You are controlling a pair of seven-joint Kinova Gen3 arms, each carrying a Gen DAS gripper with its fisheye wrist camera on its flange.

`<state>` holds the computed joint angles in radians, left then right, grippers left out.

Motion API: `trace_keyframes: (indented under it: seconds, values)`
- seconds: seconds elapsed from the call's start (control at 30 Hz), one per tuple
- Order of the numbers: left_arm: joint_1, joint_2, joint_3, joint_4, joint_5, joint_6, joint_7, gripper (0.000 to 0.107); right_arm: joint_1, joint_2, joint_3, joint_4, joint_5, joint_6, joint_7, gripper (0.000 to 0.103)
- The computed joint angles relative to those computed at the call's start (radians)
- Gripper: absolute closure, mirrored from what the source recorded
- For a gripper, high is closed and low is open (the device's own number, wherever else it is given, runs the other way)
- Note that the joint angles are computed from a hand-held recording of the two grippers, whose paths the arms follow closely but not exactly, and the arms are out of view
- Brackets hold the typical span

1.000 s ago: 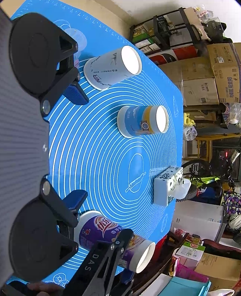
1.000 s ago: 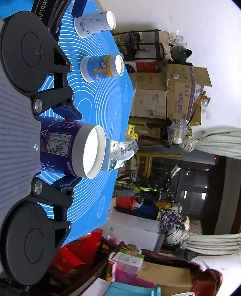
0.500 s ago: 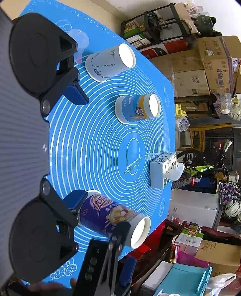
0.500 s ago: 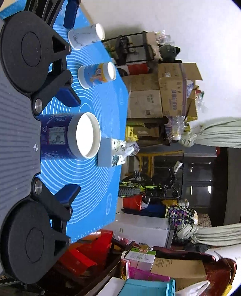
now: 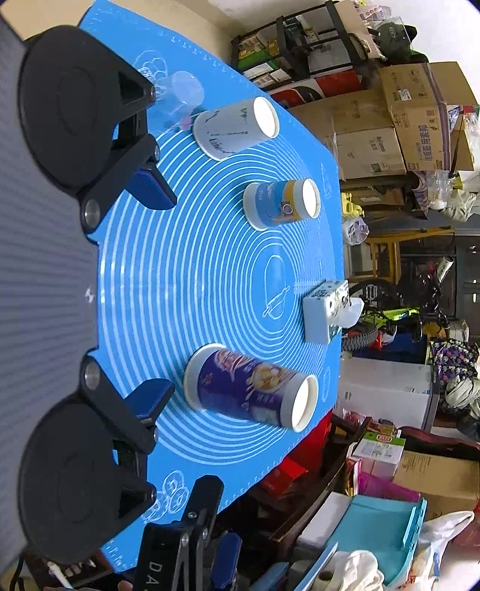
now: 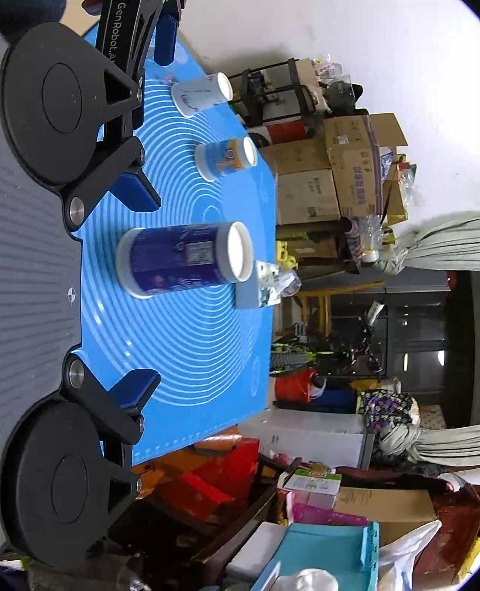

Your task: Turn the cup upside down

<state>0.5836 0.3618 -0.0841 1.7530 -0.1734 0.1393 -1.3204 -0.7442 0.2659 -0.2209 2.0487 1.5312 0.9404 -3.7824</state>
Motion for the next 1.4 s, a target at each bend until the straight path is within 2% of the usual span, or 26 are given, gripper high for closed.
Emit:
trace_keyframes:
  seconds: [0.33, 0.93, 1.4]
  values:
    - [-0.018, -0.031, 0.043, 0.054, 0.005, -0.013, -0.039, 0.010, -0.040, -0.031, -0.021, 0.034, -0.080, 0.039, 0.030, 0.011]
    - [0.020, -0.052, 0.018, 0.088, 0.026, -0.046, -0.077, 0.010, -0.052, -0.043, -0.024, 0.032, -0.120, 0.045, 0.069, 0.011]
    - [0.015, -0.053, 0.022, 0.088, 0.035, -0.040, -0.084, 0.010, -0.051, -0.049, -0.022, 0.028, -0.133, 0.039, 0.087, 0.011]
